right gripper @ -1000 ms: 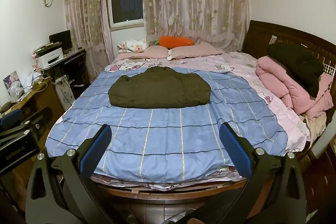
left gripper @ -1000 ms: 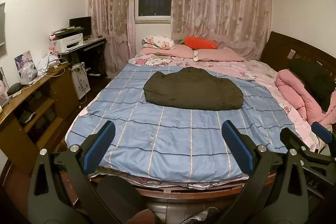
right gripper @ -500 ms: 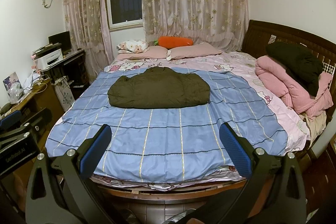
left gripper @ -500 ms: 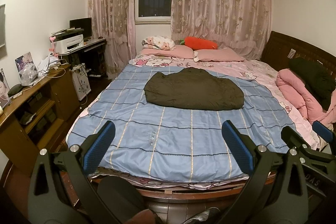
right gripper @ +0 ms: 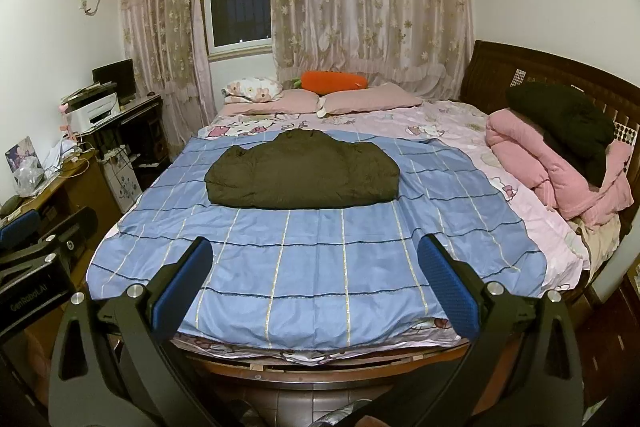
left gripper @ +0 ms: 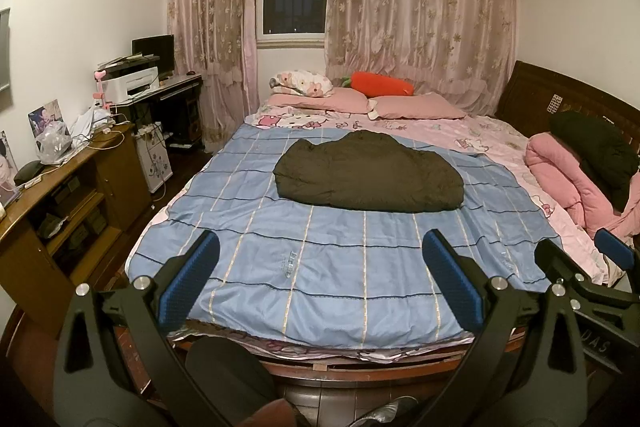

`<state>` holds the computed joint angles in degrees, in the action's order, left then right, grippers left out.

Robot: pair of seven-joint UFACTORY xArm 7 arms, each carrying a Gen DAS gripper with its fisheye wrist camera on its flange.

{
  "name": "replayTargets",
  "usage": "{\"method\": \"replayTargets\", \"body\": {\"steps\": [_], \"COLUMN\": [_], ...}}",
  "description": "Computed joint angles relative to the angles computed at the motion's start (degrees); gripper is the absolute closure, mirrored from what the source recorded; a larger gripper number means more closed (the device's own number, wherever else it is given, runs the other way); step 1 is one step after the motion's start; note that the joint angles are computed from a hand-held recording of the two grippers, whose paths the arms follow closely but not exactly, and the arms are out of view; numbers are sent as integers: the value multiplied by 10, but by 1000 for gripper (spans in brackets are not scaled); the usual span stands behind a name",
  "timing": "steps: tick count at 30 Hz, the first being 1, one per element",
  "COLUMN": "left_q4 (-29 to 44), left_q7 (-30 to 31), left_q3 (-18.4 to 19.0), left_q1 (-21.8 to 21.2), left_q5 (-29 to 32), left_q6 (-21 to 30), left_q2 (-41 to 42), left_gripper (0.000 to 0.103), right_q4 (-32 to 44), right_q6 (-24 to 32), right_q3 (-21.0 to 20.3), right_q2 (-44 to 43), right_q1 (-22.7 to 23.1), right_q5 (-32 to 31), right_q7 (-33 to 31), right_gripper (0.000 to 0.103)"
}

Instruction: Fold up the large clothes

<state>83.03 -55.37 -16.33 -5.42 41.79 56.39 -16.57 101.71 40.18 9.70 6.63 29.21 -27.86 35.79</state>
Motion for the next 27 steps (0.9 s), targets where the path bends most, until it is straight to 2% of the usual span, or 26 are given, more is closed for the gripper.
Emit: {"method": "replayTargets", "body": {"steps": [27], "left_q4": [2], "left_q7": [-1], "left_q3": [0], "left_q1": [-2], "left_q5": [1], "left_q6": [0], "left_q2": [1], "left_gripper": [2], "right_q4": [8], "right_q6": [3], "right_q3": [-1], "right_q2": [3], "right_q1": [-1], "right_q5": [4], "right_q7": [-7], "right_gripper": [1]}}
